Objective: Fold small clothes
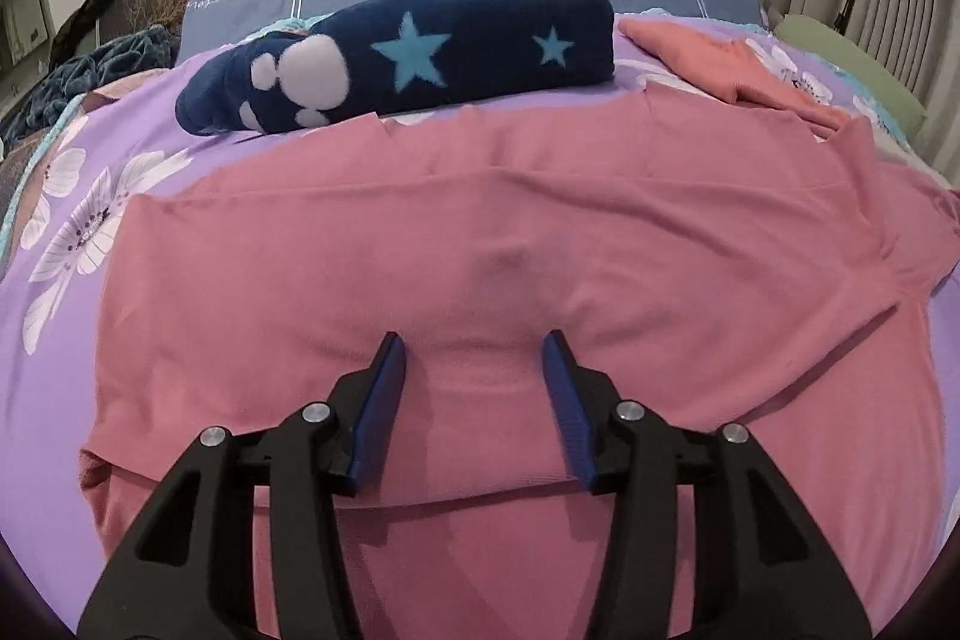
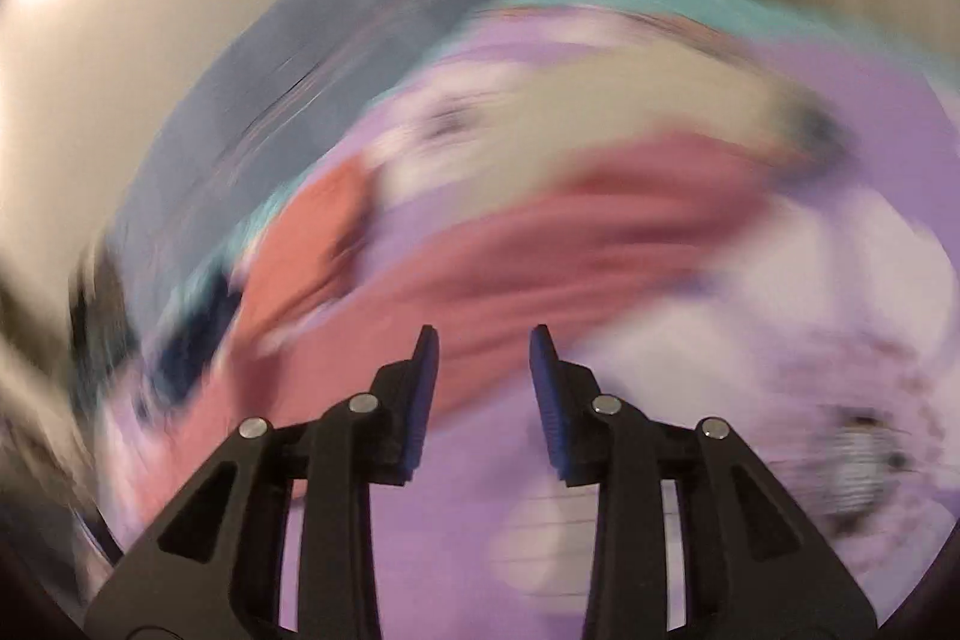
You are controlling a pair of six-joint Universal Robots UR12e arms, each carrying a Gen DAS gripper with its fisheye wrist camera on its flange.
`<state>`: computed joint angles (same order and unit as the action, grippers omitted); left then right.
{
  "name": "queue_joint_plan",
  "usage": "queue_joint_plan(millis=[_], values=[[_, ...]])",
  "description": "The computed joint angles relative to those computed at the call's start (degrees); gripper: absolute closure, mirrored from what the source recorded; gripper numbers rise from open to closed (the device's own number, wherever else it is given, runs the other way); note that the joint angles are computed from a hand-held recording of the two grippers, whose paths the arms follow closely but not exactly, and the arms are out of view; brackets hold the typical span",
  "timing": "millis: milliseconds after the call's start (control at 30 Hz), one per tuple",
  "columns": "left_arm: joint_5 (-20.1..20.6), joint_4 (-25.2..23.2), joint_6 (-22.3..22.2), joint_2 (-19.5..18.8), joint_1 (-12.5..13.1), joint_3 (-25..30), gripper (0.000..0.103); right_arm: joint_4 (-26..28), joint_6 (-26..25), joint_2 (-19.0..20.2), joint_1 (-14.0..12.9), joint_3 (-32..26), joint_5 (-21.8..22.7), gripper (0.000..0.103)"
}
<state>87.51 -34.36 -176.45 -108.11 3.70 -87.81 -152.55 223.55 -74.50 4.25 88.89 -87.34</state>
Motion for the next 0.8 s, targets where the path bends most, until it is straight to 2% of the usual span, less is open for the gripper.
queue_joint_plan(millis=[33,100,200,300,367,400,467,533,567,633,733,800], values=[[-0.1,0.1,0.0,0.1,0.1,-0.1,0.054,-2.7,4.6,-1.4,-1.7,3.0,1.9,0.061],[0.2,0.2,0.3,0.1,0.1,-0.1,0.053,-6.1,10.2,-3.2,-3.6,6.8,2.5,0.049],[1.3,-0.2,0.3,0.4,-0.6,0.0,0.053,-9.3,11.6,-3.2,-4.7,8.2,5.6,0.043],[0.8,-0.4,-0.1,0.5,-0.4,0.0,0.053,-7.9,11.6,-1.8,-4.0,6.2,4.1,0.043],[0.4,-0.3,-0.2,0.5,-0.3,-0.1,0.053,-5.1,11.4,-1.0,-3.3,4.3,2.3,0.051],[0.2,-0.3,-0.3,0.6,-0.2,-0.1,0.053,-3.9,11.4,-0.6,-3.1,3.6,2.1,0.059],[-0.1,-0.3,-0.5,0.6,-0.2,-0.1,0.053,-2.1,12.2,0.1,-2.6,2.4,1.3,0.069],[-0.7,-0.3,-0.7,0.6,0.0,-0.2,0.053,-1.7,13.4,0.7,-2.8,1.6,1.7,0.100],[-1.0,-0.2,-0.9,0.6,0.1,-0.2,0.053,-3.2,15.5,0.8,-3.0,2.1,3.5,0.100],[-2.1,-0.2,-1.3,0.7,0.4,-0.3,0.053,-5.4,18.1,0.8,-2.4,2.1,1.5,0.100],[-4.0,0.0,-1.8,0.9,0.9,-0.6,0.051,-8.5,11.8,1.5,0.8,-0.4,-5.6,0.101],[-6.1,0.1,-2.4,1.0,1.4,-0.8,0.048,-10.7,5.5,3.5,3.5,-4.8,-6.7,0.101]])
